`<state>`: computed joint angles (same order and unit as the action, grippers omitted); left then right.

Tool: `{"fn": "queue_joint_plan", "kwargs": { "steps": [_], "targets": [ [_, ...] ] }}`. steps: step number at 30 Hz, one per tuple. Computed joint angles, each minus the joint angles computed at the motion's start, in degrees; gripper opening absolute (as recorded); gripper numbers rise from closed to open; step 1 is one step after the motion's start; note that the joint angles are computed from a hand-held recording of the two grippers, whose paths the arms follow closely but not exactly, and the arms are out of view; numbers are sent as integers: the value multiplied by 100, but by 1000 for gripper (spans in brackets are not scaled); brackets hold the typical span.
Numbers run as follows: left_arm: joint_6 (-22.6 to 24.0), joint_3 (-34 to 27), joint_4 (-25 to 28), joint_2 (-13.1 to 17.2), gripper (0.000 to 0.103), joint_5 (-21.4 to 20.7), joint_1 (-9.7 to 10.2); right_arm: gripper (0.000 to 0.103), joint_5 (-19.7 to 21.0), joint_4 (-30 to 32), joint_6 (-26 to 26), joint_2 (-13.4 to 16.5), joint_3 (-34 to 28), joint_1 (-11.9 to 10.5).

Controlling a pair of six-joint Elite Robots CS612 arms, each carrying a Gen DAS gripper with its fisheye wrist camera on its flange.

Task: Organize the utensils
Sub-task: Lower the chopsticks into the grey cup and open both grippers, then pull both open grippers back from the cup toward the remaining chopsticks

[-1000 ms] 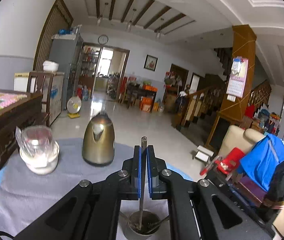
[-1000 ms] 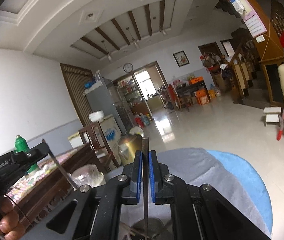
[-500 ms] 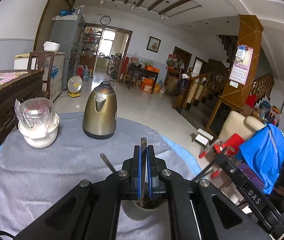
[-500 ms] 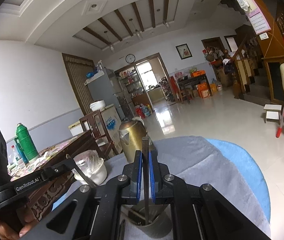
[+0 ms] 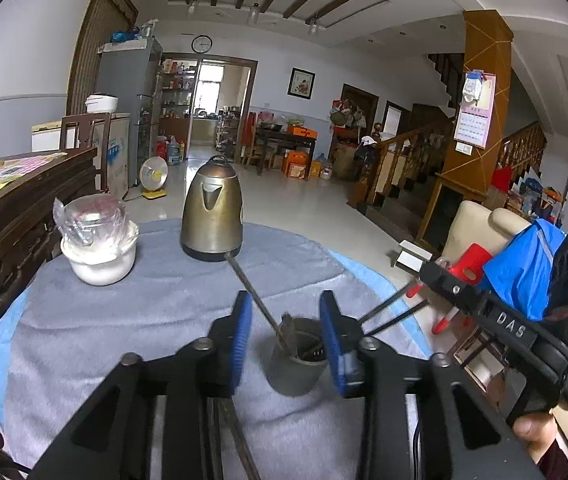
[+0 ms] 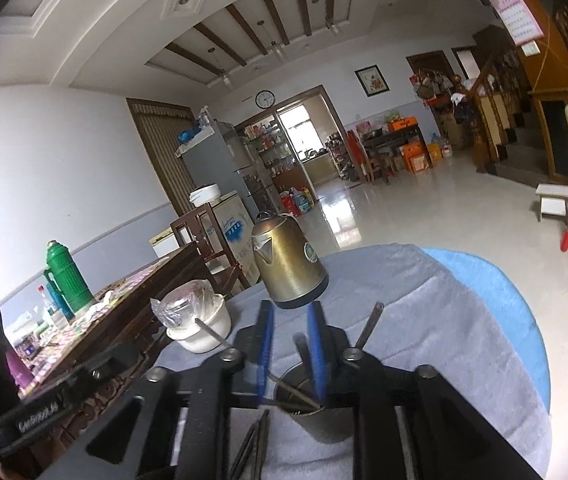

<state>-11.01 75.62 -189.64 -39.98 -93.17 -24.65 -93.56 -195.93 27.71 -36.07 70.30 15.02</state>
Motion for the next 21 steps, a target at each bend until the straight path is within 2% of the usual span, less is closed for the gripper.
{"fn": "queue_joint_plan", "kwargs": {
  "steps": [1,2,3,10,13,16,21],
  "targets": [
    [-10,25,-4,-13,44,20,2,52,-22,-37,27,-17,47,2],
    [-23,68,-17,-28,47,38,7,59,-68,-136,62,-39,121,7],
    [-40,112,-23,-44,48,54,10,60,-122,-228,72,-59,179,14],
    [-389,409,120,-166,57,225,5,60,-434,-355,44,-215,529,68],
    [-401,620,123,-261,67,474,-54,60,-418,-322,117,-306,713,68],
    [-395,840,199,-372,68,634,-115,60,-323,-304,165,-394,908,70],
    [-248,1245,310,-587,70,1032,-236,60,-375,-203,-56,-528,1221,149]
  ]
}}
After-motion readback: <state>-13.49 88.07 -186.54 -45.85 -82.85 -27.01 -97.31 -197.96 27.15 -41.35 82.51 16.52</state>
